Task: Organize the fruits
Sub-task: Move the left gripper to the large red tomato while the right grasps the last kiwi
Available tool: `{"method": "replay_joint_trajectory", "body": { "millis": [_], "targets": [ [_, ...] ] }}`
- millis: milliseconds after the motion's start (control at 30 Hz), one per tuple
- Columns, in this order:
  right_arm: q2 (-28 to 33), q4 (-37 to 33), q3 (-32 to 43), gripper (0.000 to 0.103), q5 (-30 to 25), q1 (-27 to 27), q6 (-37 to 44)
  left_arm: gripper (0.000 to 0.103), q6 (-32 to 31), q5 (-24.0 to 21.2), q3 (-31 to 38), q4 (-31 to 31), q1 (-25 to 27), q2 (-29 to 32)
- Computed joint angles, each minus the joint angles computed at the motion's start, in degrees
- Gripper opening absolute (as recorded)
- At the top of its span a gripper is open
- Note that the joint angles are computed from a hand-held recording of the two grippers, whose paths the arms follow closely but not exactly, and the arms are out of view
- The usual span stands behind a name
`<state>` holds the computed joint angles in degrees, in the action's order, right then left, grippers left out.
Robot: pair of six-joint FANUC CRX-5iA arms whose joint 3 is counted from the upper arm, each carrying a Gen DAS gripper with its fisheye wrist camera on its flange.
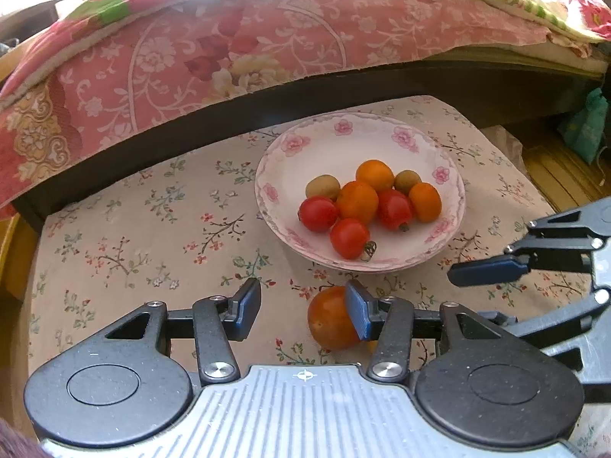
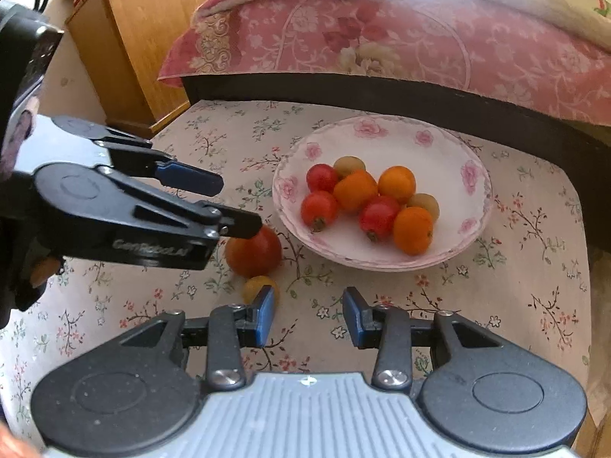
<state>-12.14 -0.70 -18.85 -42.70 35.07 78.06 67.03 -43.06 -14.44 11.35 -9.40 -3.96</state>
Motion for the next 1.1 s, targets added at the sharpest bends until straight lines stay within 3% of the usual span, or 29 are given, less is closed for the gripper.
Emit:
{"method": "replay_joint_trajectory", "body": {
  "millis": [300, 500, 700, 833, 933, 1100],
  "targets": [
    [1.17, -3.0, 1.43, 0.041, 0.02, 0.65, 4.41, 0.061, -5.98, -1.84, -1.3, 3.93, 2.17, -0.62],
    [3.43, -7.47, 3.81, 0.041, -1.17, 0.32, 10.09, 0.062, -4.16, -2.02, -0.52, 2.46, 3.16, -0.49],
    [5.28, -6.54, 4.2, 0.041, -1.13, 0.68, 9.68, 0.062, -5.03, -1.95, -0.95, 3.35, 3.89, -0.58],
    [5.74, -6.81, 4.55, 0.029, -0.99, 0.37, 9.87, 0.062, -6.46, -2.18, -1.19, 4.71, 3.88, -0.21],
    [5.68, -9.25, 5.45, 0.028, -2.45, -1.09, 11.02, 0.062, -8.73, -1.97, -1.36, 6.18, 3.67, 0.01],
    [4.19, -7.21, 4.69, 0.028, -3.94, -1.73, 9.5, 0.064, -13.09, -2.79, -1.89, 9.2, 3.15, 0.43]
  ]
}}
